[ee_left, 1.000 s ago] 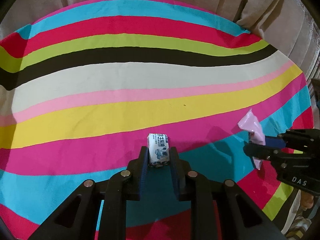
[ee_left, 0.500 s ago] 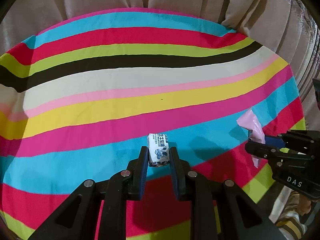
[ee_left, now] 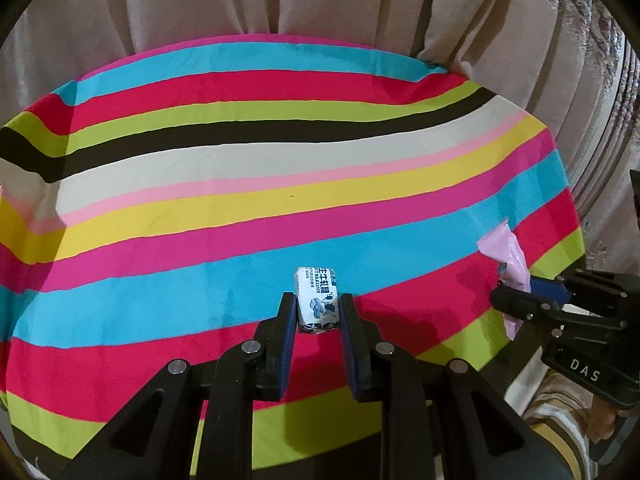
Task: Organize snacks
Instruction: 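Lift both items and carry them over the white box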
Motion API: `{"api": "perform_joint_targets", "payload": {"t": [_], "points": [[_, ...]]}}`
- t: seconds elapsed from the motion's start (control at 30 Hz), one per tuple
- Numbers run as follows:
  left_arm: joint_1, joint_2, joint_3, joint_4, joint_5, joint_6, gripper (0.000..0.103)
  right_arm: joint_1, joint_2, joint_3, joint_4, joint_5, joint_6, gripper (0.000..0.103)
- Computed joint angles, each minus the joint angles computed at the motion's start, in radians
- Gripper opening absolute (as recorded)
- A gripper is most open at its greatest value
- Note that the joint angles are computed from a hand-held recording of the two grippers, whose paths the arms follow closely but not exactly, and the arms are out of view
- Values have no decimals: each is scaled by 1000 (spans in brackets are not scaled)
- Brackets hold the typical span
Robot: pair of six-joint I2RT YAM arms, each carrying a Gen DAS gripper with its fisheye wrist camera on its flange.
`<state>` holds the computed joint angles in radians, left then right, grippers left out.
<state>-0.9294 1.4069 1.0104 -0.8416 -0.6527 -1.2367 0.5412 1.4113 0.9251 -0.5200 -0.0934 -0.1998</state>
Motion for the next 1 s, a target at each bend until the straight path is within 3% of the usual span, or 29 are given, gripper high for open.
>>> {"api": "perform_joint_targets", "payload": {"t": [0.5,1.0], "points": [[-113,55,77,-64,-36,-96,22,-30,-171,-76,-75,-1,-2,24],[-243,186,250,-106,-63,-140,22,-90,-361,-126,-195,8,-4,24]]}}
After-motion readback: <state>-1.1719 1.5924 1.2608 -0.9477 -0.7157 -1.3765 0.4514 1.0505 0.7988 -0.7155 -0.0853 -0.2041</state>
